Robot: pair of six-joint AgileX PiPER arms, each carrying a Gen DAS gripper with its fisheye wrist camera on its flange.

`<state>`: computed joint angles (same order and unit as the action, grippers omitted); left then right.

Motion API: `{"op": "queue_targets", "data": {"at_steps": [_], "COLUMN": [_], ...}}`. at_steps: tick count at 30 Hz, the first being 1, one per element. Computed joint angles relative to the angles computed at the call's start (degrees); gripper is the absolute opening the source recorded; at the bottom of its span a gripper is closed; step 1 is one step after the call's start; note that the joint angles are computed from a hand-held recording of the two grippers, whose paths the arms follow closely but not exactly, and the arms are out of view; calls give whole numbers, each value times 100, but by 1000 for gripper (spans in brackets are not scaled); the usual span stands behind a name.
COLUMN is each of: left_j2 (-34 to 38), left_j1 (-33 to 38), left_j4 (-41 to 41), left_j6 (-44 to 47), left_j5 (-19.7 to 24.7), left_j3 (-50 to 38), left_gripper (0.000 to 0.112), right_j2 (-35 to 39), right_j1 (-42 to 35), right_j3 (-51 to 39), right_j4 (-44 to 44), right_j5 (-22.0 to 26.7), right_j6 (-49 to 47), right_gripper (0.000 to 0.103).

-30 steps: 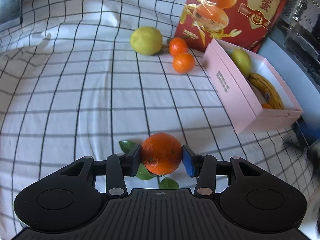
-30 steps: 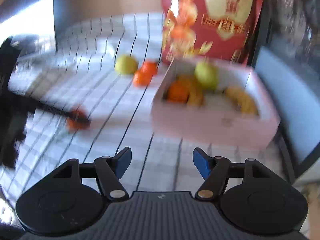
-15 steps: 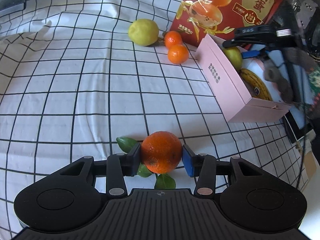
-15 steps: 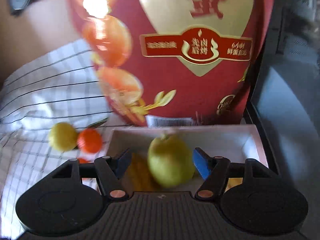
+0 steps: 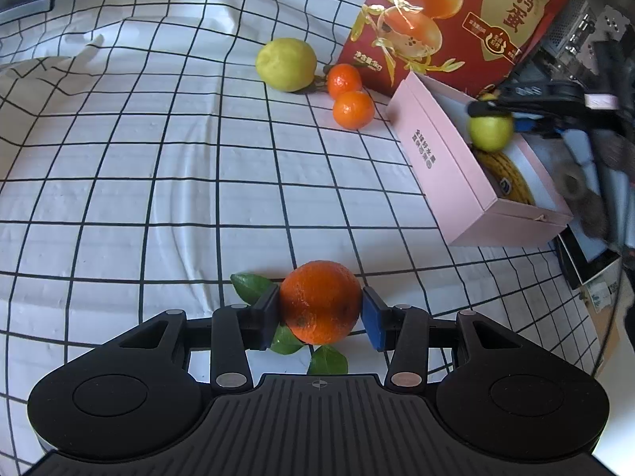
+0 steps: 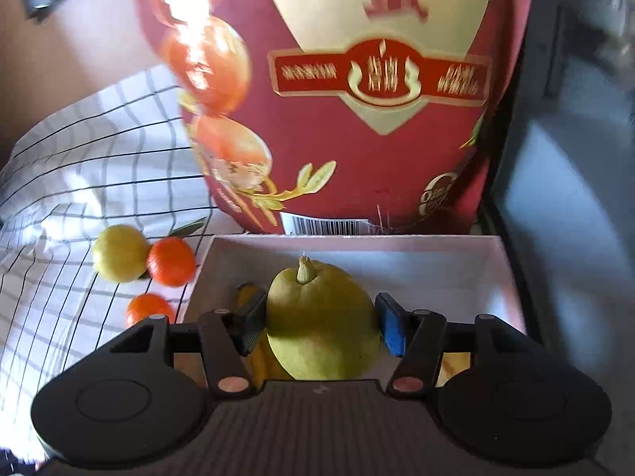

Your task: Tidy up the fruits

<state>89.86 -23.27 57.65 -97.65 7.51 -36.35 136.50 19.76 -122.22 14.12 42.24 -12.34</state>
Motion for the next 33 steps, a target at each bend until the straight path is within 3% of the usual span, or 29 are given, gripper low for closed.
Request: {"op": "queue_targets", "data": {"at_steps": [5,8,13,22,33], "left_j2": [0,-7,-1,39,67], "left_j1": [-67,-126,-192,-393,-492], "left_j4": [589,688,310,660,19], "left_j6": [-722,-863,-501,-818,39], "left_j5": [69,144,236,500,707], "left_j3": [22,22,-28,-63,-199], "left_gripper": [49,49,49,49,49], "right_j2": [-667,-609,-298,-741,-2026], "right_j1": [-246,-276,-405,-469,-424], "right_j3": [1116,1151,762,1658,3368], "right_j4": [553,244,412,762,1803], "right_j5": [-56,6,582,-78,-1283], "right_j6": [-620,-334,-237,-641,-2037], "right_gripper": [59,59,59,60,61]}}
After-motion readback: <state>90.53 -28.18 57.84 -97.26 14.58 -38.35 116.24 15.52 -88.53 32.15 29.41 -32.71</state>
